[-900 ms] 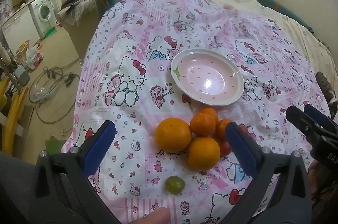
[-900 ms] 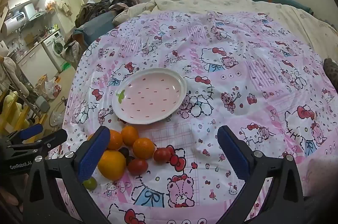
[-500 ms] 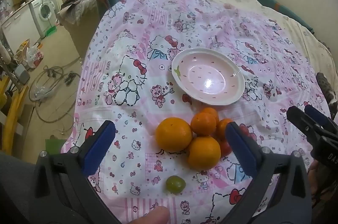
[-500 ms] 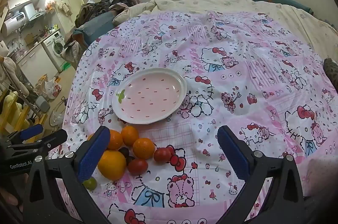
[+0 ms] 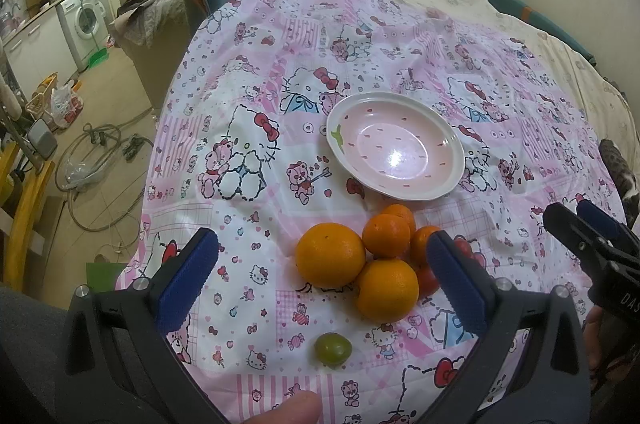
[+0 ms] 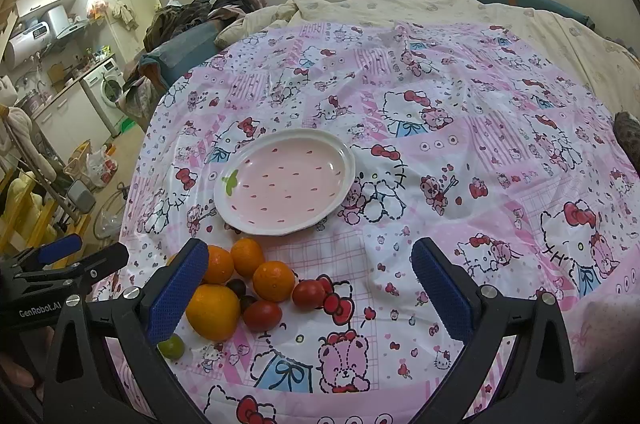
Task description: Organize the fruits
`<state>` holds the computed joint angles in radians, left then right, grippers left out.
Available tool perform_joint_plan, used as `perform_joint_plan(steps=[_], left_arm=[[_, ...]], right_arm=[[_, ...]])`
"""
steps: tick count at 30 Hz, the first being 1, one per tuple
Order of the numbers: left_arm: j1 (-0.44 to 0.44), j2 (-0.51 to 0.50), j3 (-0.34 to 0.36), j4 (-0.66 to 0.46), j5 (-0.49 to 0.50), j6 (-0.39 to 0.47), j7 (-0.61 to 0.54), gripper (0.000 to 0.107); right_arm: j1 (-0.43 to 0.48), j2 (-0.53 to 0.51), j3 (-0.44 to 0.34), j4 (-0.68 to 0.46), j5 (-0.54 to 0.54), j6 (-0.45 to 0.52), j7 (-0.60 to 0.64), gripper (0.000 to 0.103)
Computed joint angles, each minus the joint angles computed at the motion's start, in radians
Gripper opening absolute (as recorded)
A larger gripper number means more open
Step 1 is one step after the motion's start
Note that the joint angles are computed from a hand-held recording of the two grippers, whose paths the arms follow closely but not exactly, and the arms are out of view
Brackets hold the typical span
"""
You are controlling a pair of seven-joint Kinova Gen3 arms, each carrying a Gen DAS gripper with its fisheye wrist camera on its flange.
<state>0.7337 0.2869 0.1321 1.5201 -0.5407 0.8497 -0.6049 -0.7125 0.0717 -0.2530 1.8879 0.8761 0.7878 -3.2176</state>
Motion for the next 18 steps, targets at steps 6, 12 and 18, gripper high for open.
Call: perform_joint_plan(steps=[6, 12, 18], left_arm=[[0.000, 0.000, 0.000, 0.001, 0.000, 0.000, 0.000, 0.102], [0.000, 0.000, 0.000, 0.002, -0.001, -0.002, 0.001, 0.102], [0.000, 0.000, 0.000, 0.001, -0.002, -0.001, 0.002, 0.102]], right_arm=[[0.001, 0.000, 0.000, -0.001, -0.002, -0.001, 0.002, 0.103], [0.000, -0.001, -0.001, 0.000, 0.003, 0.002, -0.002, 0.103], [0.014, 0.000, 0.001, 0.008, -0.005, -0.020, 0.010, 0.103]])
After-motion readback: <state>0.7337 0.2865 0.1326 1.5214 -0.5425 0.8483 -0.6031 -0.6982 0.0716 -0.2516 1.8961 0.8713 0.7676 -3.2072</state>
